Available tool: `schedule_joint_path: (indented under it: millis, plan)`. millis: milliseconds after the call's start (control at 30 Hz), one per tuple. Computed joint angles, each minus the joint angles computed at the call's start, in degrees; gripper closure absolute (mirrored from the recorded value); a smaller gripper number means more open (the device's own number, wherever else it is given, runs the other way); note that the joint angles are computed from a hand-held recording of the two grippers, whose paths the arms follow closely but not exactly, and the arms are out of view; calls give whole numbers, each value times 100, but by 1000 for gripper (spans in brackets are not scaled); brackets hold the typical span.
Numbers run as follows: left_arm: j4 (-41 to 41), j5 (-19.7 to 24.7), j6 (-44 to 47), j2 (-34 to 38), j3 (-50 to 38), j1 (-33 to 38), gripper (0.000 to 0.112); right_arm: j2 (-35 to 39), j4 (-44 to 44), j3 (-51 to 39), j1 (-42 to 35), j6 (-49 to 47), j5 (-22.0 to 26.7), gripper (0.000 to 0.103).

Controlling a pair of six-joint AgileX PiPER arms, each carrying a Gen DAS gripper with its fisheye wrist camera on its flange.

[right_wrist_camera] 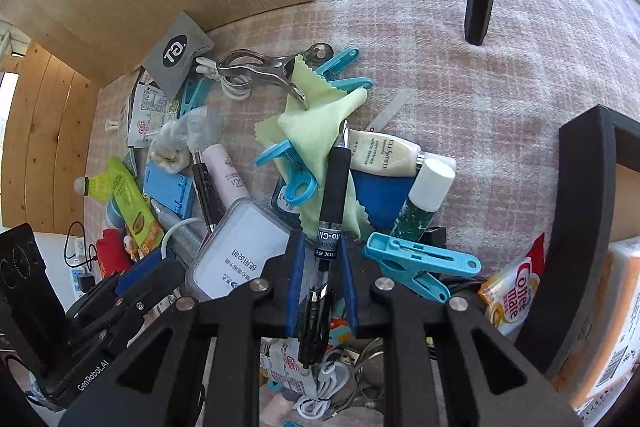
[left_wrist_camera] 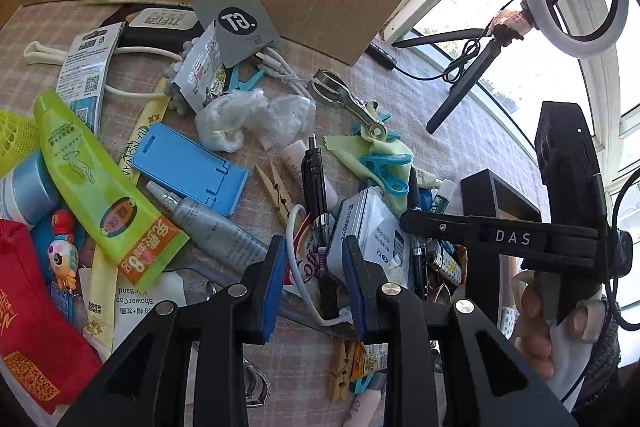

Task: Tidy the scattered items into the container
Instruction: 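Grasp the black pen upright with the right gripper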

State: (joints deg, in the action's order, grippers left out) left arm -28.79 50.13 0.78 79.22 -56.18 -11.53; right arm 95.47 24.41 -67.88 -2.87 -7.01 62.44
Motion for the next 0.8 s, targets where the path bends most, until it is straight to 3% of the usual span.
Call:
schedule_joint_path:
  millis: [67,167,467,533,600,800]
  plan:
    - [-88,1,82,-3,50,53,89,16,104,4,-30,-47,12,90]
    - [-266,13,149,-86,128,147,107,7,298,46,-111,-148,34,92]
    - [-150,112,-7,-546,103,291,112,-368,698,198,-353,-590,249,92]
    - [74,85,-263,-499,59,285,107,-418,671,185,-466,-648,335,92]
    - [-249,186,-74,-353,79,510,72,-422,697,171,-509,-682,381,92]
    - [318,-50,-553,-91,19,20,68,-467,588,204,-416,-616,394,92]
